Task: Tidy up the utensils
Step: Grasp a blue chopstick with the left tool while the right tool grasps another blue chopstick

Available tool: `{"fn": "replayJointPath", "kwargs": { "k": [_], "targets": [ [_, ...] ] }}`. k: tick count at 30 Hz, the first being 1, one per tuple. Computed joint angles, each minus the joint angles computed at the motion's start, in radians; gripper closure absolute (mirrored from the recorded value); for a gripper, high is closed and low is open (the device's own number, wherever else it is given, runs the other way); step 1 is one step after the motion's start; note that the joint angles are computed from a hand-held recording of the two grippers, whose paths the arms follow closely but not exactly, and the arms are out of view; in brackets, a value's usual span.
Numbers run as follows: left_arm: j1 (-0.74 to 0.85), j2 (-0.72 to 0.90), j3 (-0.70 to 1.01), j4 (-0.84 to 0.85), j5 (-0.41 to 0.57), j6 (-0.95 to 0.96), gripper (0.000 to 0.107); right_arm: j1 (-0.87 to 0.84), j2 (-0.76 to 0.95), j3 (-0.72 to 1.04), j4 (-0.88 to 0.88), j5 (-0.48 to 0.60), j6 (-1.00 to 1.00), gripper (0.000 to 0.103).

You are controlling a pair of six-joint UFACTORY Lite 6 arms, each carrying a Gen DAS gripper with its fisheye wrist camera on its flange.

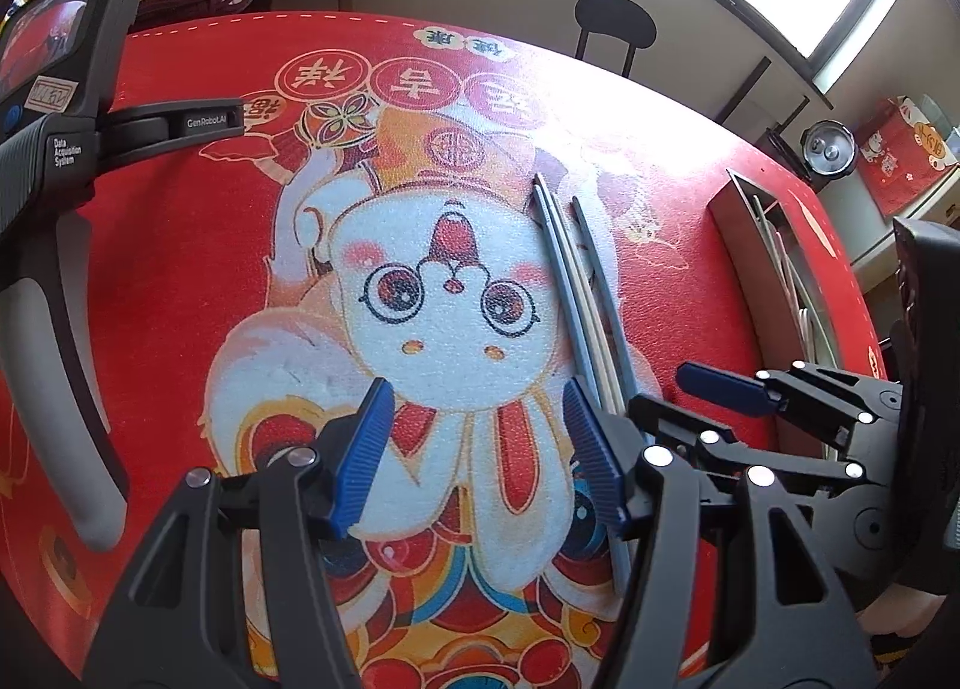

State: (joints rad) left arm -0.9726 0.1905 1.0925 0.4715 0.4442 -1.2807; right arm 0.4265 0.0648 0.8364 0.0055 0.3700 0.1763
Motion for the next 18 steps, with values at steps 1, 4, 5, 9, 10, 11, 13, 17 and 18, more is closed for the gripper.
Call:
{"fn": "replayJointPath", "kwargs": {
  "k": [1,4,5,9,10,11,13,17,18],
  "targets": [
    [0.001,0.003,0.003,-0.003,-0.002,0.003,0.048,0.002,-0.007,-0.009,-0.009,-0.006,-0.004,0.077],
    [0.01,0.007,0.005,-0.014,-0.005,0.016,0.049,0.011,-0.027,-0.032,-0.11,-0.005,0.103,0.092],
    [0.015,0.01,0.007,-0.026,-0.01,0.029,0.05,-0.011,-0.036,-0.039,-0.078,-0.003,0.074,0.095],
    [0.016,0.053,0.047,-0.058,-0.034,0.068,0.06,-0.08,-0.077,-0.082,0.005,-0.008,-0.026,0.097],
    [0.013,0.079,0.073,-0.081,-0.036,0.097,0.065,-0.093,-0.088,-0.092,0.009,-0.008,-0.029,0.097],
    [0.007,0.104,0.099,-0.088,-0.033,0.109,0.065,-0.109,-0.098,-0.102,0.025,-0.009,-0.044,0.097],
    [-0.011,0.152,0.15,-0.077,-0.024,0.103,0.065,-0.133,-0.11,-0.115,0.049,-0.01,-0.065,0.097],
    [-0.033,0.22,0.22,-0.061,0.004,0.091,0.066,-0.154,-0.113,-0.121,0.091,-0.011,-0.106,0.097],
    [-0.038,0.233,0.232,-0.043,0.019,0.073,0.068,-0.158,-0.114,-0.123,0.098,-0.011,-0.112,0.097]
  ]
}}
